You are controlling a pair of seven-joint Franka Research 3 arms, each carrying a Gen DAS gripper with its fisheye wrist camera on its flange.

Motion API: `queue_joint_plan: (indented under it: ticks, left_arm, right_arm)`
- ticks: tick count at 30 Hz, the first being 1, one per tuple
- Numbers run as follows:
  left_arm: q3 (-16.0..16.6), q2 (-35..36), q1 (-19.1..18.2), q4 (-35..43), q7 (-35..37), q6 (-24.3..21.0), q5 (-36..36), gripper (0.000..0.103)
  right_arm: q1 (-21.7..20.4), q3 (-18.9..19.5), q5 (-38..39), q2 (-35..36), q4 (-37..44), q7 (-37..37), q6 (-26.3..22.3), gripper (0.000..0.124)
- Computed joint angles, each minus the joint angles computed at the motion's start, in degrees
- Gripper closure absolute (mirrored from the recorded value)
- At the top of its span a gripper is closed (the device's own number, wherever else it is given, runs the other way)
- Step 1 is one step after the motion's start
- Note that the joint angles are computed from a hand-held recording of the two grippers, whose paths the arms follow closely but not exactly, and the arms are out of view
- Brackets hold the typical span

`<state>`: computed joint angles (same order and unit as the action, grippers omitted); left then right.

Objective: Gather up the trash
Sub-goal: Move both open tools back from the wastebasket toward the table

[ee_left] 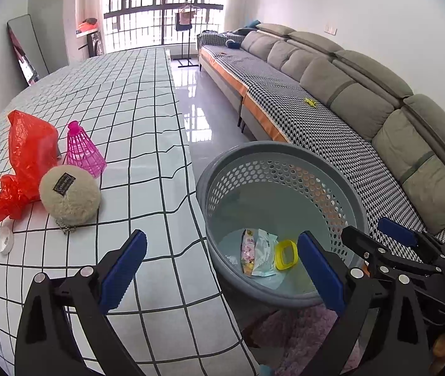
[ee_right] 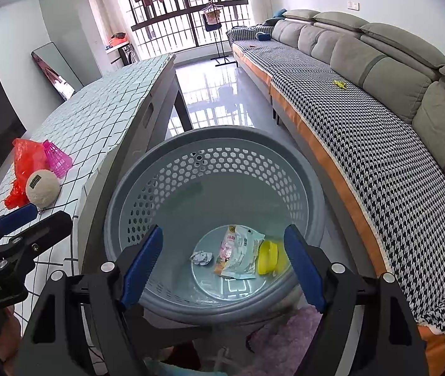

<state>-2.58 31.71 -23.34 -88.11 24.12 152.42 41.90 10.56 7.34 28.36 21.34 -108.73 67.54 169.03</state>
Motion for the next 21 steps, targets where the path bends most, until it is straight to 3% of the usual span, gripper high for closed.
queue_joint_plan:
  ticks: [21]
  left_arm:
    - [1.6,-8.3,1.4,-11.5,-13.4,1.8,9.5,0.007]
  right_arm:
    - [1.0,2.4,1.8,-0.7,-0.7,-3.3,0.9,0.048]
